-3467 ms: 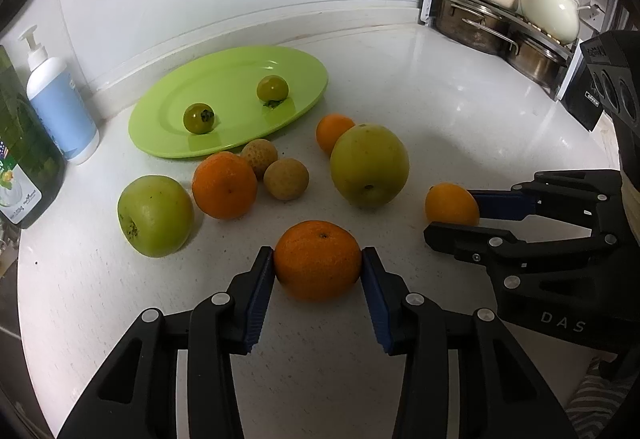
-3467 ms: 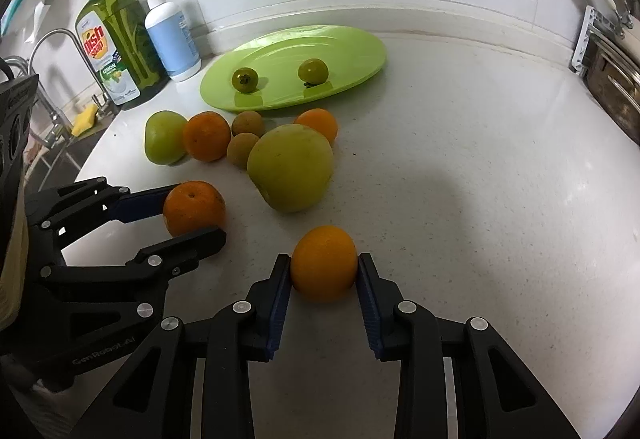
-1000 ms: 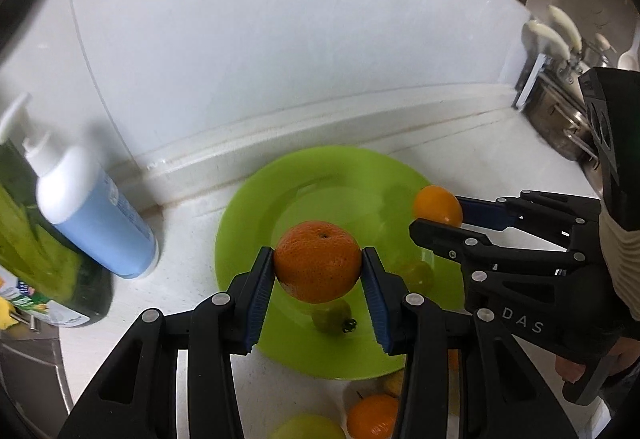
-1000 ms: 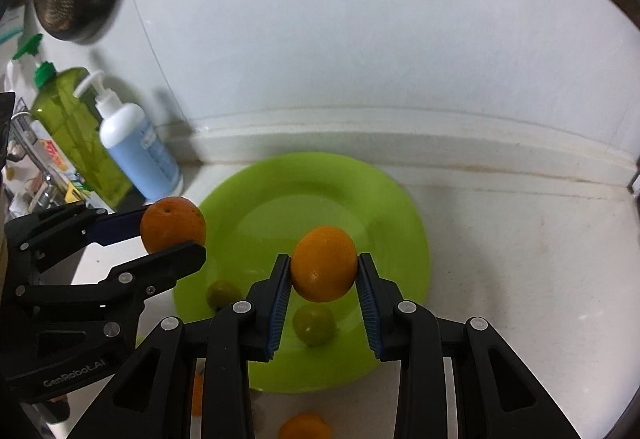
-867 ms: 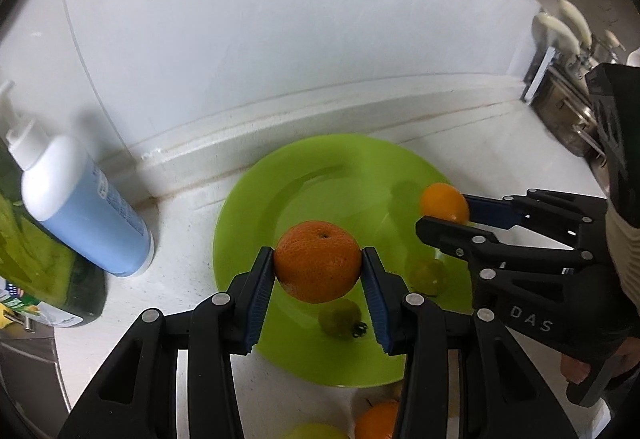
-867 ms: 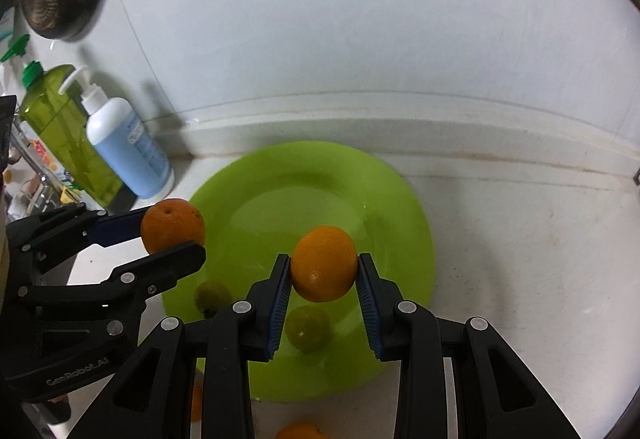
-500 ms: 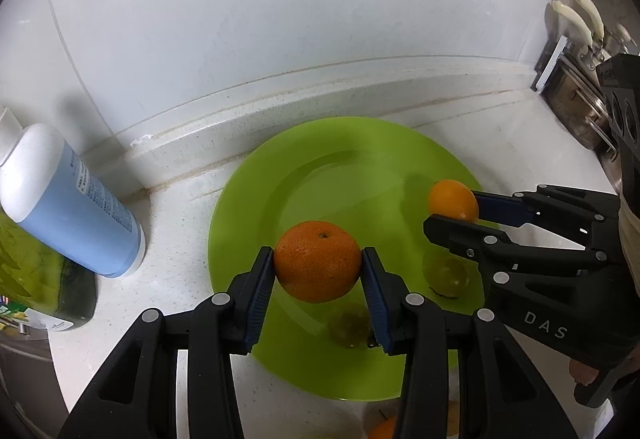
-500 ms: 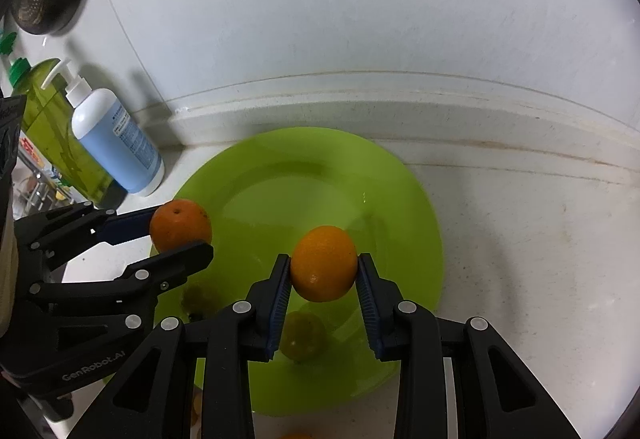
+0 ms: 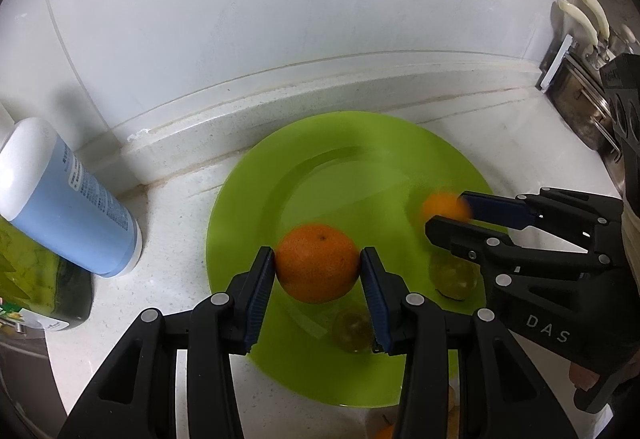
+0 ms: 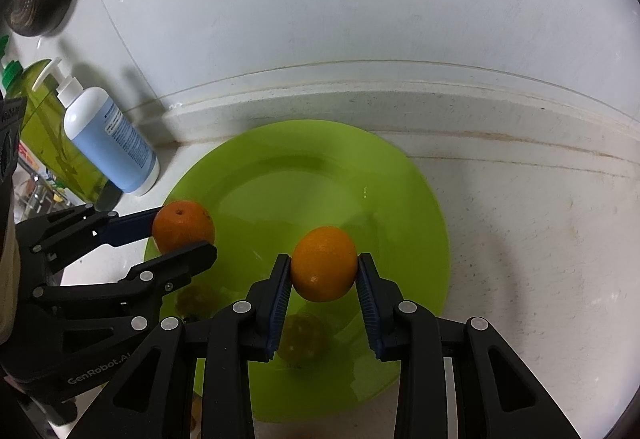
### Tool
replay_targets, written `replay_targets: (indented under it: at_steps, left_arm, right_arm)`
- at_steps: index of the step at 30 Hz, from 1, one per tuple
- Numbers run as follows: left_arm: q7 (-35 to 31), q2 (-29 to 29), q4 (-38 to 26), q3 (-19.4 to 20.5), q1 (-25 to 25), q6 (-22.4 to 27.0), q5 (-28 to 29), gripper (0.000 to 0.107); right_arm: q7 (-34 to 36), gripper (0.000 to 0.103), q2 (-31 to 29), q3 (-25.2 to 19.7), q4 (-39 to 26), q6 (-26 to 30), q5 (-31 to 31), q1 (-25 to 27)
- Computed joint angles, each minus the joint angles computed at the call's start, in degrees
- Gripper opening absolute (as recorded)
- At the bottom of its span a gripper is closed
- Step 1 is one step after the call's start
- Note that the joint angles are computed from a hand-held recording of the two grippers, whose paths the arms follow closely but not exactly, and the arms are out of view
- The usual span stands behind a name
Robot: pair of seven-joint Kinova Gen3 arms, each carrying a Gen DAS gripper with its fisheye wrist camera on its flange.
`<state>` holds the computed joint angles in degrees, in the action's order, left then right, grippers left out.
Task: Organize fruits
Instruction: 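Open the left tool onto the plate while the right tool releases its orange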
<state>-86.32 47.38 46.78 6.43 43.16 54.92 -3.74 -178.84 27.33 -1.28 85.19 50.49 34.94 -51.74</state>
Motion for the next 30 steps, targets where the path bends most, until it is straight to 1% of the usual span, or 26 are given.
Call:
replay_targets:
  at_steps: [4,8,12,14,15,18,23,25,26,30]
  left_arm:
    - [0.4,-1.4,2.3,-0.4,0.2,-2.0,-0.4,0.049]
    - [1.4,-3.7,5.4,-1.0,0.5,-4.4,-1.7,0.051]
    - [2.7,-7.1,10.1,-1.3,1.1,-8.0,-3.2,0.053]
    - [3.7,-9.1,12.7,-1.5,1.4,-10.2,-4.1,0.056]
    - [4.1,-10.4,14.3,-1.4,1.4,-11.6,-4.4,0.057]
    - [5.1,-13.6,18.4,-1.0,1.3,-14.8,-5.3,0.059]
    - [7.6,-18.5,24.3,-0.9,1.8,-19.2,-7.5,0.063]
    - [8.3,-20.4,26.6,-0.6,1.7,-20.9,-8.1,0.066]
    - [8.9,-21.4,27.8,-0.7,1.9,-21.6,-8.7,0.066]
    - [10.5,-24.8,31.9,-0.5,2.2,-24.2,-10.8,0.07]
  right_arm:
    - [-0.6,0.035,-0.3,0.1,0.2,0.3,0.5,-0.5]
    - [-2.8,0.036,-1.4,0.2,1.1,1.0,2.1,-1.8]
    - [-4.8,0.036,-2.2,-0.3,0.8,4.0,4.6,-3.8]
    - [-5.9,0.036,-2.5,-0.7,0.6,5.3,6.1,-4.7]
    - [-6.7,0.036,-2.7,-0.8,0.4,6.2,7.0,-5.3]
    - [-9.6,0.044,-3.4,-1.4,0.0,9.4,10.0,-7.5]
    - [-12.8,0.045,-4.4,-3.3,-1.4,15.8,14.1,-10.6]
    - [-13.8,0.051,-4.4,-4.0,-2.3,18.7,15.6,-12.0]
    - [-14.4,0.053,-4.4,-4.3,-2.6,20.0,16.3,-12.7]
    - [-15.5,0.055,-4.1,-5.5,-4.5,25.3,18.4,-15.2]
